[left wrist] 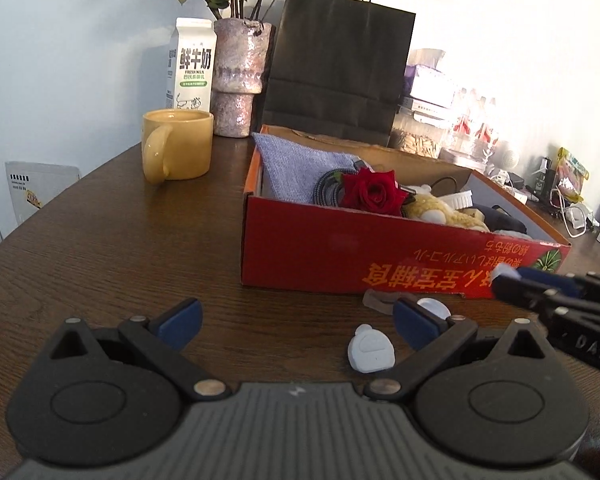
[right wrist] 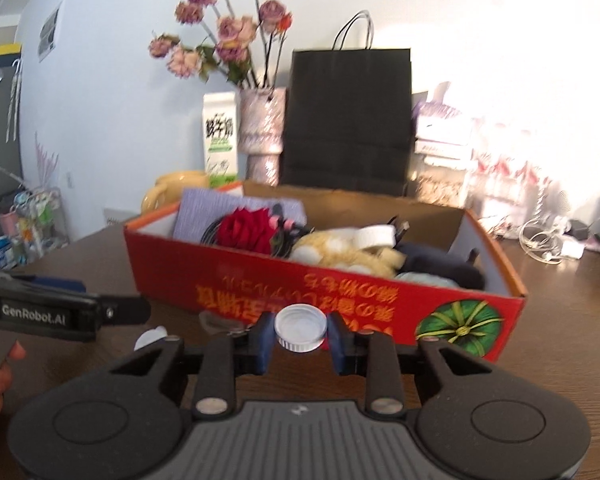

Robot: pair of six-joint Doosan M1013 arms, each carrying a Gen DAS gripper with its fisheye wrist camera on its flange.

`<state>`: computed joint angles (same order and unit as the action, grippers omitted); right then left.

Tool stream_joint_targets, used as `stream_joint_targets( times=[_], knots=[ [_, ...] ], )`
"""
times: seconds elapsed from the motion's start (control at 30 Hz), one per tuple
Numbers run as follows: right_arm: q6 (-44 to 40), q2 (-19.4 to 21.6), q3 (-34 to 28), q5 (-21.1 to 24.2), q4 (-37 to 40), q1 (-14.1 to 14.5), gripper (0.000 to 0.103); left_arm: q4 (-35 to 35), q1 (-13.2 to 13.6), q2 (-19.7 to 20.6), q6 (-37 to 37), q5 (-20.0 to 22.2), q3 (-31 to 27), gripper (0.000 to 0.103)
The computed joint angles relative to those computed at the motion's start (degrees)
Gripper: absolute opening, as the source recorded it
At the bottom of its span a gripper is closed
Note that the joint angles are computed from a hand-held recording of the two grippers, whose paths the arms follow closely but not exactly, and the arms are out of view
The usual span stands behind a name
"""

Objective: Organize objects
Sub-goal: 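Grasp a small white bottle cap with the right gripper, then grasp the white plug with the left gripper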

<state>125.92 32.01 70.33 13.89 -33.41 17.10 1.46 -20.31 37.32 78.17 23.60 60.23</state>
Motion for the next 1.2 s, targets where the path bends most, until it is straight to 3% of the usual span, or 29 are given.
stream_joint_targets(
  times=[0.23,0.6,1.0,1.1,1.13,1.2],
  knots=[
    [10.6,-1.0,1.6,-1.3,-9.5,-0.3,0.027,-5.6,-0.4,0.8,6.5,5.3,-1.9,0.103],
    [16.8,-2.0,3.4,-2.6,-15.1,-0.6,0.027,3.0,-2.3,1.7,2.1,8.6,-3.6,0.092],
    [17.6,-2.3,4.0,-3.3,-15.9,-0.6,0.027,6.4,-3.2,1.7,1.2,8.1,-3.5,0.059],
    [17.2,-2.3,4.0,-3.4,-15.6,-0.6,0.027,5.2,-3.1,1.6,3.0,7.5,-3.3,0.04],
    [17.2,-2.3,4.0,-3.3,-15.6,-0.6,0.027,4.3,-3.1,1.5,3.9,7.1,-3.1,0.028],
    [17.2,-2.3,4.0,-3.3,-15.6,-0.5,0.027,2.6,-2.9,1.4,5.0,6.8,-2.9,0.028]
  ],
)
